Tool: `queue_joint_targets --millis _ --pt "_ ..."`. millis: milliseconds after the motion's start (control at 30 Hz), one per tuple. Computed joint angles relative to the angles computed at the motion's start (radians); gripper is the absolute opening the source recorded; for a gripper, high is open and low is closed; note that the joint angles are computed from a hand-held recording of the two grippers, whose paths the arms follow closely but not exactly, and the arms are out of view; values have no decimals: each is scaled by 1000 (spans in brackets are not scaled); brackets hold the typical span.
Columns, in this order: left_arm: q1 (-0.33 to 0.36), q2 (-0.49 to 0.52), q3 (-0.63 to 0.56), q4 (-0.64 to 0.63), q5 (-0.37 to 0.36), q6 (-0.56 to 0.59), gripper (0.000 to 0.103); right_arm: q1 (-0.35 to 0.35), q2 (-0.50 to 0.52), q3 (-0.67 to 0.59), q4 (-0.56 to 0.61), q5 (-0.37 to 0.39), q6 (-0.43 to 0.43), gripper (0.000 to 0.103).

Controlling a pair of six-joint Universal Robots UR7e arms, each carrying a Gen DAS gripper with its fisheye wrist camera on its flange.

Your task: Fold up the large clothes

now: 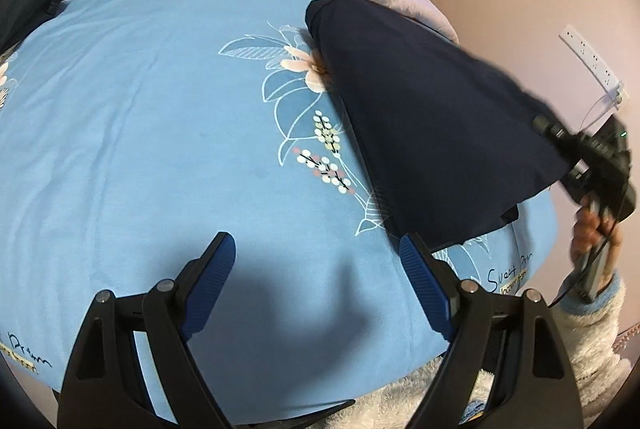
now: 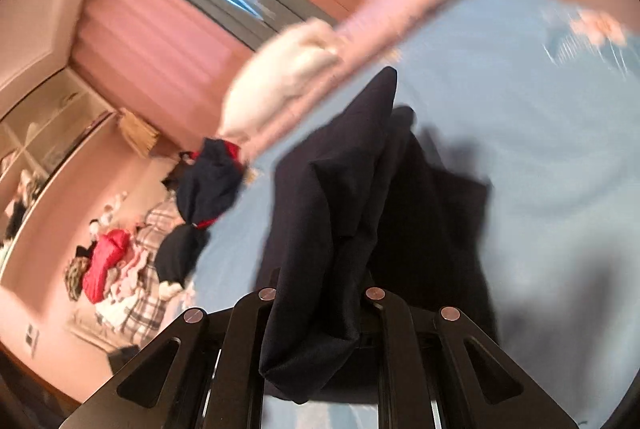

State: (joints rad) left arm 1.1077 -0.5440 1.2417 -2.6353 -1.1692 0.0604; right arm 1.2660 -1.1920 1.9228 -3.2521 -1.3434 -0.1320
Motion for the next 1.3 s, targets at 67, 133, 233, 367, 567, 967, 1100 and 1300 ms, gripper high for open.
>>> queue_joint_targets --millis 67,133,233,367,567,967,1100,1300 --pt "-3 15 -23 21 10 4 84 -31 27 -5 9 9 22 14" --pt "-7 24 -32 29 11 8 84 -59 40 -9 7 20 41 14" --pt "-14 35 -43 41 10 18 84 -105 43 -14 43 89 71 25" --pt "-20 51 -70 60 6 46 84 -104 -1 39 6 66 48 32" --pt "-30 94 -157 69 -26 98 84 23 -23 107 -288 -340 -82 50" --pt "-72 244 -363 118 -98 218 43 86 0 78 -237 -344 -303 27" --pt "-68 254 -340 124 -73 264 39 73 15 80 -173 -389 -304 26" --pt "-49 248 -304 106 -68 315 43 52 31 108 -155 -401 -284 26"
